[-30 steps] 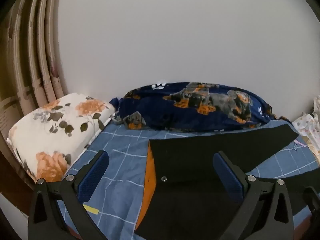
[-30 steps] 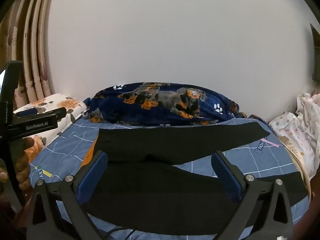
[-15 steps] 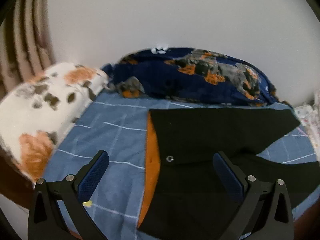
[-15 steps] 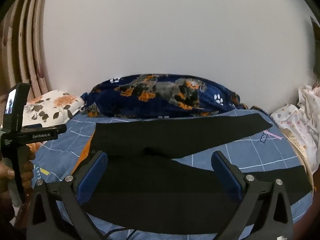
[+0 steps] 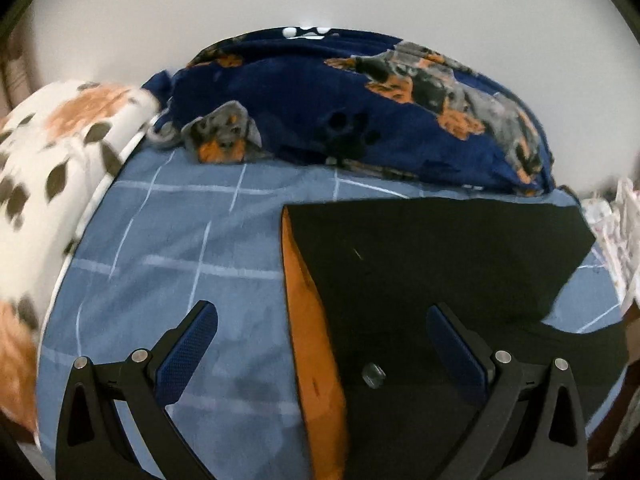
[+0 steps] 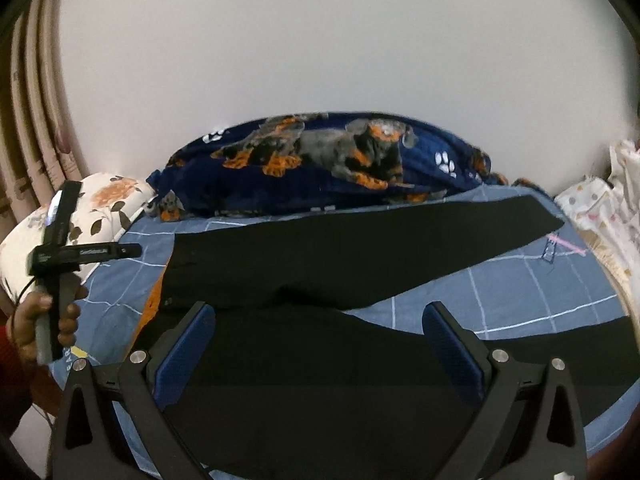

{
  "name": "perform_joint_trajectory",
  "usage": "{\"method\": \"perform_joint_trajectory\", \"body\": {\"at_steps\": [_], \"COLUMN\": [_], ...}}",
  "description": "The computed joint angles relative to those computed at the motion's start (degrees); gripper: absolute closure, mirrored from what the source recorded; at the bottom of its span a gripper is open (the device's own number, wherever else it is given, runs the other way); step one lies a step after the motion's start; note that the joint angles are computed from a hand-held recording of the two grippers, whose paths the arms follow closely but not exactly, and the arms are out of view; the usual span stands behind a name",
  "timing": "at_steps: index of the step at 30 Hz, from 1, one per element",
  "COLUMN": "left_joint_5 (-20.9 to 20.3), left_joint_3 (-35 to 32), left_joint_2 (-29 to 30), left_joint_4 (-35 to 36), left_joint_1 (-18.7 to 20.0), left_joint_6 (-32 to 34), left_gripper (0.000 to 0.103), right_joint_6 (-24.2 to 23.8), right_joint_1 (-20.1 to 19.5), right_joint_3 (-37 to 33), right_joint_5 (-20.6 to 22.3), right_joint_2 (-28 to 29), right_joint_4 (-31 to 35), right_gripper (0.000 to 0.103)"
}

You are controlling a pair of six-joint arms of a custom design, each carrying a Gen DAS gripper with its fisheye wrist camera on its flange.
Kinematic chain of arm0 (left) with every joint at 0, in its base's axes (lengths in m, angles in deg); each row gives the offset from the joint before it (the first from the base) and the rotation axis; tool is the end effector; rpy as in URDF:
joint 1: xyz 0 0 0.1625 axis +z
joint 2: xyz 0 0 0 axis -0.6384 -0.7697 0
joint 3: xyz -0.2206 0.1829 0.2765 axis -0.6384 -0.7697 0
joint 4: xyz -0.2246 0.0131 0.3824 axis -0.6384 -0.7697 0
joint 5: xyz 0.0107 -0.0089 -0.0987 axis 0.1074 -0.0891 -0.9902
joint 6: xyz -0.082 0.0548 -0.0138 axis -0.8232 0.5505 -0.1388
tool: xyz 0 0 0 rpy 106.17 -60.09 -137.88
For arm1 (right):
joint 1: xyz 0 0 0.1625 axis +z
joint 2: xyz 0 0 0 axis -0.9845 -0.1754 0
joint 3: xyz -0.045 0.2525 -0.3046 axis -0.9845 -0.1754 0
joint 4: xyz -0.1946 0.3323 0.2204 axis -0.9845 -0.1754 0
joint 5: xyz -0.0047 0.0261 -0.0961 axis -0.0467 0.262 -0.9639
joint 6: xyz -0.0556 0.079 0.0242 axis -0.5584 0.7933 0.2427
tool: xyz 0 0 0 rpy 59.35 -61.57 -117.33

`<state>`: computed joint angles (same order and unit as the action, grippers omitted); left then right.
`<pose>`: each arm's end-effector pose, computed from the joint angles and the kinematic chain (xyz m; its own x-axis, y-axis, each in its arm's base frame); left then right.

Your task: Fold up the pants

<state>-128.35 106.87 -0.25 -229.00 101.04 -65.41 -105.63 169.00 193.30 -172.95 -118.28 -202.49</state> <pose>-0.1650 -0.7295 0.1350 -0.7897 0.0023 -0.6135 0.3671 0.8030 -0.4695 0.0947 -0.5906 0.2627 -0.7929 -0.1309 0.5952 -0.5262 0.6398 -0.5602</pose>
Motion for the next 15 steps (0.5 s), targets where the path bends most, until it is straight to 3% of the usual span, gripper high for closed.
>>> {"method": "perform_joint_trajectory", "body": {"at_steps": [4, 7, 11, 15], "left_joint_5": [-2.0, -4.5, -8.8, -8.8], "left_joint_3": [-8.4, -14.1, -21.4, -27.2], "left_joint_2": [4.5, 7.1, 10.3, 13.8], "left_joint_4": [4.2, 7.0, 13.5, 19.7], "left_joint_1": [3.2, 5.5, 8.1, 9.2], "left_joint_6": [4.2, 4.4, 2.7, 3.7], "left_gripper": [0.011, 0.012, 0.025, 0.029], "right_joint_6": [0.6, 1.0, 1.9, 2.5], "right_joint_1": [-0.3, -0.3, -0.6, -0.9], "right_joint_3": [-2.0, -3.3, -4.9, -5.9], "right_joint_5": [-1.4, -2.4, -3.4, -4.2], "right_joint_2": [1.7, 2.7, 3.8, 4.7], "right_joint_4": [2.3, 3.1, 4.6, 5.9], "right_gripper": [0.000, 0.000, 0.000, 0.000]}}
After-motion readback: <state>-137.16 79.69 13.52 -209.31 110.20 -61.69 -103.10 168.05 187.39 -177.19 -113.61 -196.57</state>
